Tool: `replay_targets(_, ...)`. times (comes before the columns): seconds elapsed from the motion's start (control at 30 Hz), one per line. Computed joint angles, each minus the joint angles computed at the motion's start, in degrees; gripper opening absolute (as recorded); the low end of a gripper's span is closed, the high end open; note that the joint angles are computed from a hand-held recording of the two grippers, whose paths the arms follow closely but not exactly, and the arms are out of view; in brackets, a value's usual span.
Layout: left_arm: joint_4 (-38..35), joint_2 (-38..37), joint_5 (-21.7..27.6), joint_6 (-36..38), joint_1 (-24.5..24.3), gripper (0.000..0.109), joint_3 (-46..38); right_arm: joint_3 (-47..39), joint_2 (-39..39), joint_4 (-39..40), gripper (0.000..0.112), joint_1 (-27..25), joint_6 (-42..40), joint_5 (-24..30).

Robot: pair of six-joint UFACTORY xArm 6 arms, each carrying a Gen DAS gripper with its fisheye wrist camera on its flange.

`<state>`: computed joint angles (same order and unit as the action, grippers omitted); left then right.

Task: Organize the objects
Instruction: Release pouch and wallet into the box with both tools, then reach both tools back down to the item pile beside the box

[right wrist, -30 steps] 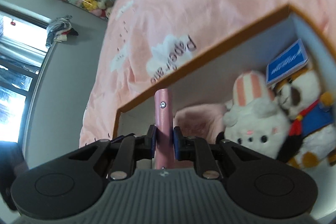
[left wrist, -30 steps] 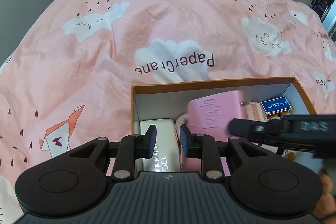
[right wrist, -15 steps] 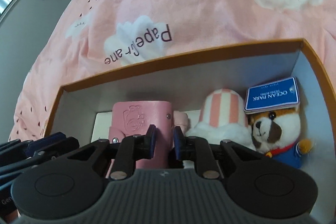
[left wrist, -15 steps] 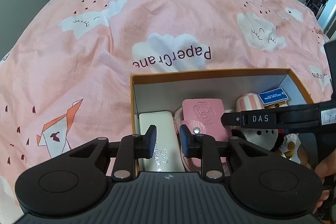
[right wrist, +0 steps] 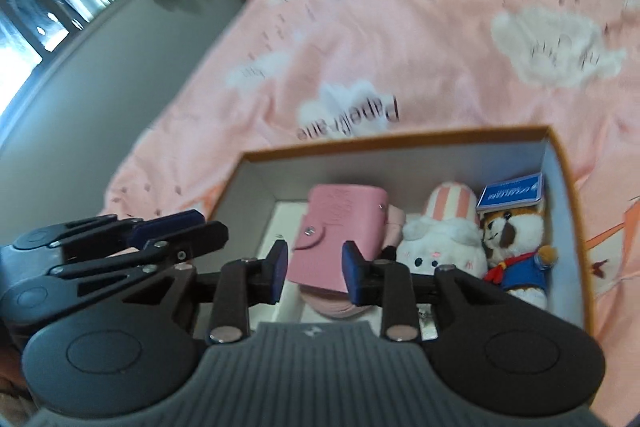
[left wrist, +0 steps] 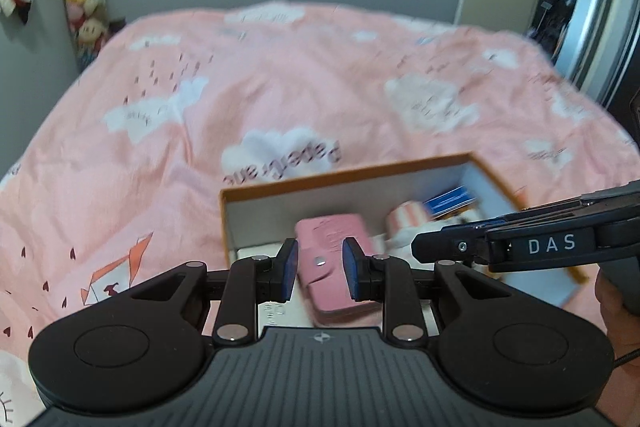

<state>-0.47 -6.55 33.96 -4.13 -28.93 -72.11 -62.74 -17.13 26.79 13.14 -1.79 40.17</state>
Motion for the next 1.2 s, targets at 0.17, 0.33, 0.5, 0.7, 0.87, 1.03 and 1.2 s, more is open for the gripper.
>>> replay_targets(0.17, -4.3, -8.6, -4.6, 2.4, -2.0, 0.03, 8.2, 9.6, -11.1, -3.1, 0.045, 1.8, 0.5, -7.5)
replay_targets(0.33, -1.9, -15.3, -5.2, -2.4, -4.0, 0.03, 14.7, 20.7, -22.4, -8.7, 0.05, 3.9, 1.8, -14.4)
replay_targets(0.5, -2.0, -20.6, -5.4, -6.9, -5.6, 0.03, 20.9, 27.9, -31.1, -10.2, 0.05, 3.5, 7.5, -9.2)
replay_targets(0.7, -5.7, -22.6, -2.2, -7.9, -7.0, 0.03, 25.6, 35.2, -37.8, -15.0, 0.053, 3.4, 14.7, -5.2)
replay_targets(0.87, -0.1, -21.4, 1.5, -14.9, -7.2, 0.03, 26.5, 38.5, -41.0, -18.9, 0.065, 4.2, 19.1, -3.0)
replay_targets(1.03, 2.5, -19.8, 2.2, -18.0, -7.3, 0.03, 26.9, 40.7, -41.3, -19.6, 0.065, 4.1, 20.8, -2.2)
replay_targets(1.2, -0.4, -18.4, 1.3, -17.1, -7.3, 0.03, 27.5, 41.9, -40.0, -18.2, 0.062, 2.5, 21.3, -1.8)
